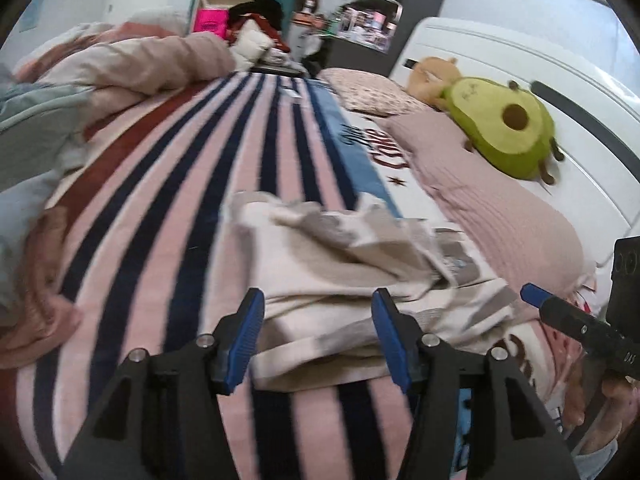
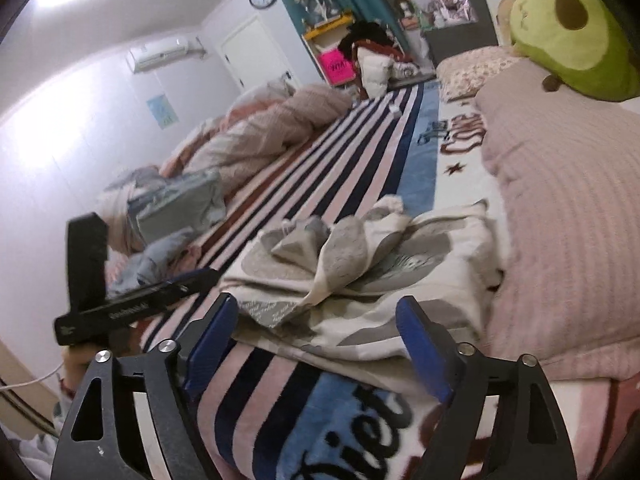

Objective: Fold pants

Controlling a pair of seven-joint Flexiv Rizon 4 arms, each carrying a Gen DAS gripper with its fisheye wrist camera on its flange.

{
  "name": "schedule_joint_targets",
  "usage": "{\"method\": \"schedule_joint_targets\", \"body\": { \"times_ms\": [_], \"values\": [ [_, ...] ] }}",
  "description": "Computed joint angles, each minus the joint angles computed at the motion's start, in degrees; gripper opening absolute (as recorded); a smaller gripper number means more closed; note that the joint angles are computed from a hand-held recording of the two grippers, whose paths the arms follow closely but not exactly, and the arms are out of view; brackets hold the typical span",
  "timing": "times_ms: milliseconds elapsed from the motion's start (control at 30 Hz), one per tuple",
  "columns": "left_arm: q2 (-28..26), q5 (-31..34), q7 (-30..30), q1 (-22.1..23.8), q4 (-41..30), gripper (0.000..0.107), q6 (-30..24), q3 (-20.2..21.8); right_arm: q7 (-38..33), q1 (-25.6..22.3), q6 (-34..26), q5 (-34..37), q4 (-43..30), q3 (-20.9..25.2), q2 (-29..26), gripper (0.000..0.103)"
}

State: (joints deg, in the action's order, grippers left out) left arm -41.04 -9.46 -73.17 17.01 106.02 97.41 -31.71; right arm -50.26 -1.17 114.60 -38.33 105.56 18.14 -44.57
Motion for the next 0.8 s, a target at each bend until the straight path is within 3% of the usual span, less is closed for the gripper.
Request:
{"method": "schedule_joint_targets", "body": {
  "times_ms": [133,333,533,567,633,700,767,800],
  "values": [
    [-0.72,0.03,-0.71,0.89,0.26,0.058,0.97,0.86,-0.21,2.37,-5.00,1.03,-2.71,-0.72,-0.81,0.085],
    [-3.22,0.94,-1.10,4.10,-0.60,0.059,1.08,-1.56,-2.42,6.79,-13.37,6.06,-10.33,-2.55,-3.85,0.085],
    [-5.15,1.35,-1.72,5.64,-1.92,0.059,1.24,-2.86,-5.33,7.44,-22.81,8.85,-20.21,0.76,-9.23,0.085],
    [-5.21,1.39,-1.84,5.58,-2.07,0.059,1.21,-2.64,-5.32,8.57,-23.22,10.07,-21.07,-0.31,-9.44,0.085],
    [-5.29,1.30,-2.20,5.16,-2.40,0.059,1.17,-1.92,-2.66,13.85,-22.69,11.94,-21.62,-7.67,-8.95,0.084],
    [-5.25,1.27,-2.30,4.89,-2.59,0.059,0.85,-1.40,-0.04,19.38,-22.35,14.19,-21.20,-15.62,-8.38,0.065],
    [-5.22,1.38,-2.07,4.92,-2.59,0.059,0.64,-1.46,1.48,21.83,-20.78,17.18,-20.17,-19.21,-8.02,0.025],
    [-5.22,1.49,-1.88,5.11,-2.50,0.059,0.58,-1.74,1.96,22.62,-19.03,18.90,-19.18,-20.53,-7.72,0.020]
  ]
}}
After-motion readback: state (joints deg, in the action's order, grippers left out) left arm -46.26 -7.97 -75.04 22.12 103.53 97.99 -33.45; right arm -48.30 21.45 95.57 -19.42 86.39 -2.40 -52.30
